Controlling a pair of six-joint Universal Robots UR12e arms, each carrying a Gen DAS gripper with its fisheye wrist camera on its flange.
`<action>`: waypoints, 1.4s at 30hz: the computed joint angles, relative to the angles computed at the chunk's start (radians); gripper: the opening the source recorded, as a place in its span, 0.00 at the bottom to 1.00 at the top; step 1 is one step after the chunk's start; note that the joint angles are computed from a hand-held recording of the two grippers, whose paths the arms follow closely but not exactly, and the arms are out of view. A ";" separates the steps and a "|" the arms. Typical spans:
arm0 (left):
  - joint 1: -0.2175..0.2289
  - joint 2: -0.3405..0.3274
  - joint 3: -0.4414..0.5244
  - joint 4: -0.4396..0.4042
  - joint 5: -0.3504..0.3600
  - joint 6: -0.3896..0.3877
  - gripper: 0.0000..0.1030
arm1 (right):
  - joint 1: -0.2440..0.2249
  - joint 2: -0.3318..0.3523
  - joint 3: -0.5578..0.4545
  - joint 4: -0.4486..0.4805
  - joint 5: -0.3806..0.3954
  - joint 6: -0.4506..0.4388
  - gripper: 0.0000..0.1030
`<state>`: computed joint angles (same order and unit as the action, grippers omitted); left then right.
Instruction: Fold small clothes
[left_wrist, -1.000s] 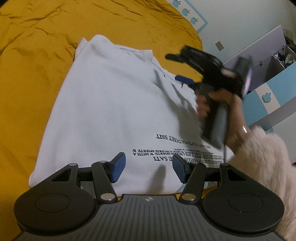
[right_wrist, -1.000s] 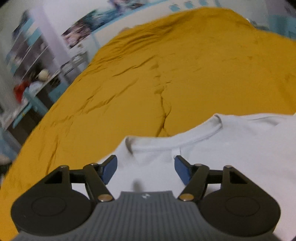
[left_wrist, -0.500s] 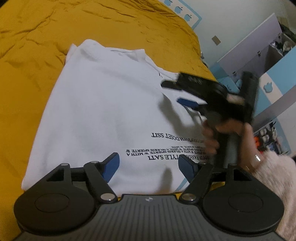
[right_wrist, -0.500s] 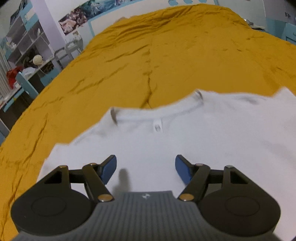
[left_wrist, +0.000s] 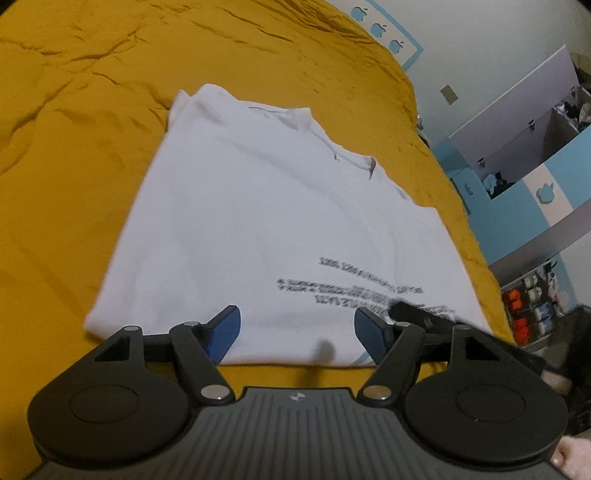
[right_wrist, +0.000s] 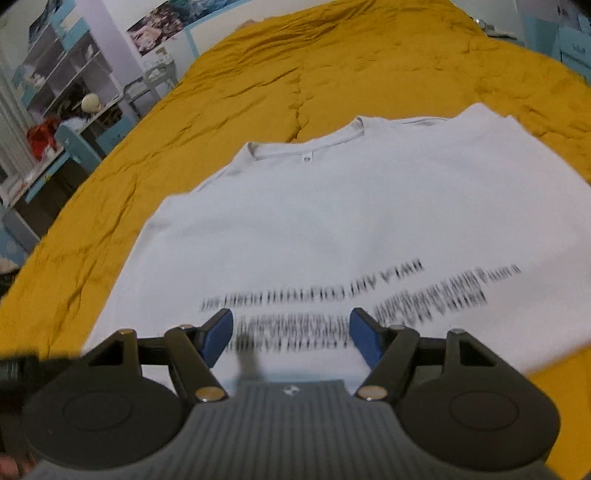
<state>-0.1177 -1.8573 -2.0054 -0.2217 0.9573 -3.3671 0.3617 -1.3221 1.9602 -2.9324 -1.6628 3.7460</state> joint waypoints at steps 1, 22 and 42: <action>0.002 0.004 -0.004 -0.005 0.007 0.011 0.79 | 0.003 -0.005 0.006 0.005 0.006 0.010 0.64; 0.096 0.035 0.039 0.015 0.099 0.054 0.78 | 0.178 0.095 -0.147 0.008 -0.060 -0.575 0.37; 0.124 -0.215 0.273 -0.143 -0.142 -0.016 0.81 | 0.266 0.245 -0.300 0.065 -0.240 -0.794 0.43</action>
